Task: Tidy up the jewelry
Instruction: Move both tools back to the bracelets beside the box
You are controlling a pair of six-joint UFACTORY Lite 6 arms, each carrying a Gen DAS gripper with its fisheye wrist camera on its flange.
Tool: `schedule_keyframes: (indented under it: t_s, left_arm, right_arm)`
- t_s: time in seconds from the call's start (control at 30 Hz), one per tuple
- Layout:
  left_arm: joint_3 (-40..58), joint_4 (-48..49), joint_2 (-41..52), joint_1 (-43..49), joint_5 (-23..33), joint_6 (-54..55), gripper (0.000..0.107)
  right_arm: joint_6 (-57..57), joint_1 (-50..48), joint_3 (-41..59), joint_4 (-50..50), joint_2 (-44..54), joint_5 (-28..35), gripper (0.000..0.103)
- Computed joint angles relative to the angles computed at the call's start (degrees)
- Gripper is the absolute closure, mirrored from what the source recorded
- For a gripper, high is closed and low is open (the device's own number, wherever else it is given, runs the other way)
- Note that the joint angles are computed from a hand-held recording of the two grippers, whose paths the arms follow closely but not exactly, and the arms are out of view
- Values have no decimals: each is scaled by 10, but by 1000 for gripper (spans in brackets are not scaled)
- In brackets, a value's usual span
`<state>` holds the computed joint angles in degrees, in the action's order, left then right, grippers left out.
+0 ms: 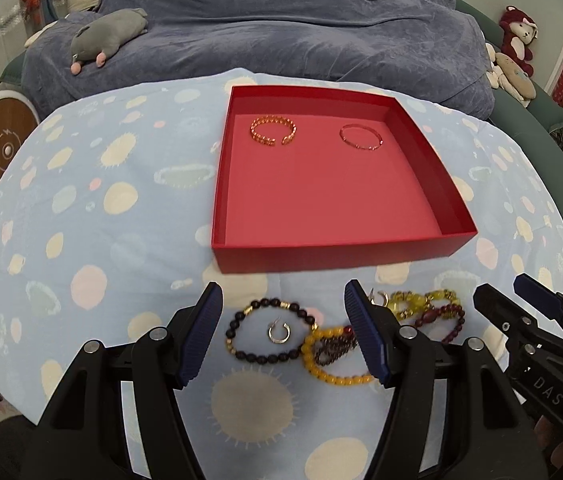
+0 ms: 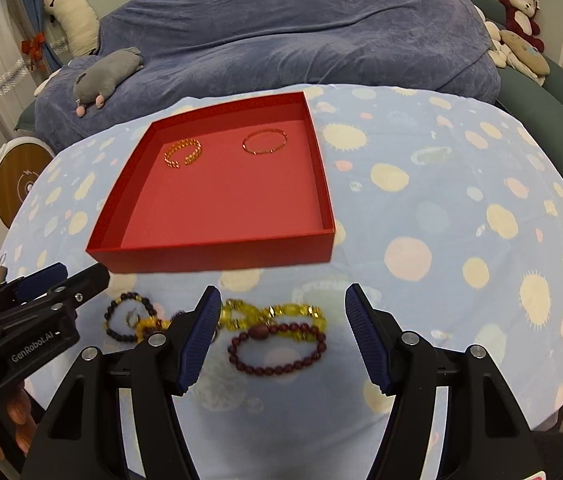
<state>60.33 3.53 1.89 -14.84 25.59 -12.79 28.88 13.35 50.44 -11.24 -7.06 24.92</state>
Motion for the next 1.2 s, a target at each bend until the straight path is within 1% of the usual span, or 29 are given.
schedule_keyframes:
  t_s: [0.07,0.17,0.27,0.33,0.4,0.5,0.67,0.77,0.83,0.9,0.93,0.97,1.0,1.07,1.1,1.13,1.17,1.2]
  left_arm:
    - [-47,26,-33,1,-13,-26,47]
    - [-100,37,-65,13,-24,-35,47]
    - [-136,53,-86,27,-38,-44,47]
    - [-148,45,-88,40,-45,-31,47]
    - [-151,49,-83,52,-50,-28,47]
    - [-149,27,-68,69,-58,-1,47]
    - [-131,-60,-34,94,-70,78,47]
    - [-117,-29,-8,84,-78,49,47]
    - [-109,-24,10,78,-84,45,52]
    - [-102,-18,25,71,-85,41,54]
    - [-100,-26,32,70,-86,49,59]
    - [-98,-26,38,67,-87,50,61]
    - [-100,-2,38,63,-93,26,62]
    - [-100,4,39,59,-97,21,65]
    - [-99,-2,40,59,-98,31,72]
    - [-99,-20,40,59,-98,51,78]
    - [-97,-33,41,60,-97,66,80]
    - [-96,-50,41,62,-95,85,87]
  right_arm:
    - [13,0,-40,-8,-24,-3,41]
    - [33,1,-87,-26,-47,-7,41]
    - [43,-1,-115,-28,-57,-15,41]
    - [56,2,-122,-36,-56,-19,41]
    - [62,4,-122,-42,-49,-24,41]
    - [75,10,-113,-55,-33,-31,41]
    - [76,14,-93,-54,-8,-39,41]
    - [72,11,-84,-49,7,-42,41]
    - [70,8,-81,-46,14,-44,42]
    - [64,3,-79,-43,20,-46,42]
    - [59,0,-78,-39,23,-48,42]
    - [56,-2,-77,-37,25,-50,42]
    - [54,-4,-76,-36,28,-50,43]
    - [45,-9,-74,-29,35,-55,44]
    - [31,-15,-73,-17,39,-59,45]
    - [22,-19,-72,-9,43,-62,48]
    - [14,-22,-69,-1,48,-64,50]
    - [7,-25,-67,5,52,-66,51]
